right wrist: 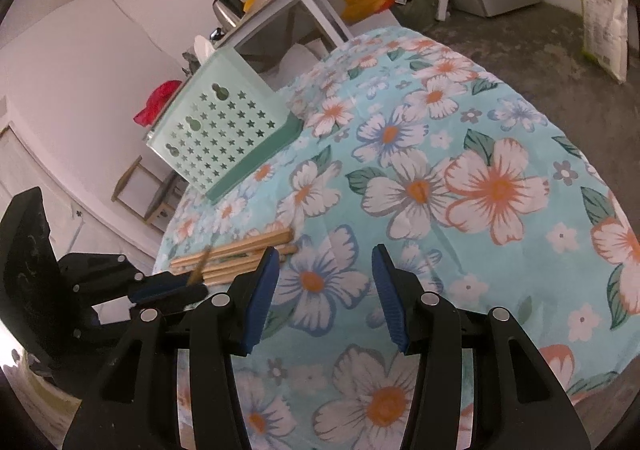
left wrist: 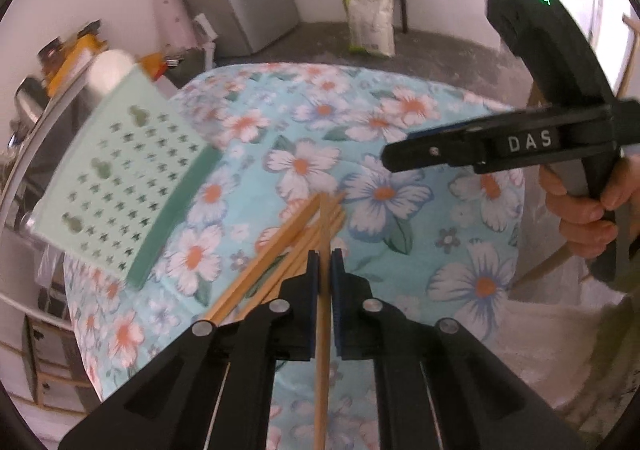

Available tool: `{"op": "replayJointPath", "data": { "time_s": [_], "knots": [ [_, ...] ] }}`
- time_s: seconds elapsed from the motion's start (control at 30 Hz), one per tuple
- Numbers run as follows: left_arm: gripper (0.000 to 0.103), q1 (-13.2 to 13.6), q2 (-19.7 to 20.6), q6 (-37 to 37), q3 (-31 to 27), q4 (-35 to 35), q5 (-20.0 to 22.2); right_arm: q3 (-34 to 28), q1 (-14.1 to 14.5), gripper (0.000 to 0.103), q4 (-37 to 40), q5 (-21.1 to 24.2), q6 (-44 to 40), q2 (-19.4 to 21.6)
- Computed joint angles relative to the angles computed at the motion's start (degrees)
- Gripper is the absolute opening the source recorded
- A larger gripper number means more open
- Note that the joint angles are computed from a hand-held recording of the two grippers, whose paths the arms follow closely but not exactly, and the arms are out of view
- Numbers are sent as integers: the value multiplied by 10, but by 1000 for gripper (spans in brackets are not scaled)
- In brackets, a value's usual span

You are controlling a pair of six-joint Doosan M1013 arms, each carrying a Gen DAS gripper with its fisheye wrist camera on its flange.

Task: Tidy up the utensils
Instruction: 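Lift the chopstick upright with the left tool while the right tool grasps another chopstick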

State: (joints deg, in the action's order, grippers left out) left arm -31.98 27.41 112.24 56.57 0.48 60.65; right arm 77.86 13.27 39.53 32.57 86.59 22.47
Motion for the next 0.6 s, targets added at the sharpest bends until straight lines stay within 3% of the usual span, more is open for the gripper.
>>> {"op": "replayJointPath", "data": {
  "time_s": [0.3, 0.5, 0.6],
  "knots": [
    [5, 39, -48, -153, 46, 2, -80, -24, 10, 47, 29, 39, -16, 5],
    [5, 81, -86, -304, 93, -16, -192, -52, 20, 47, 39, 91, -20, 18],
    [5, 96, -104, -406, 123, 8, -251, -71, 28, 47, 24, 120, -3, 28]
  ]
}}
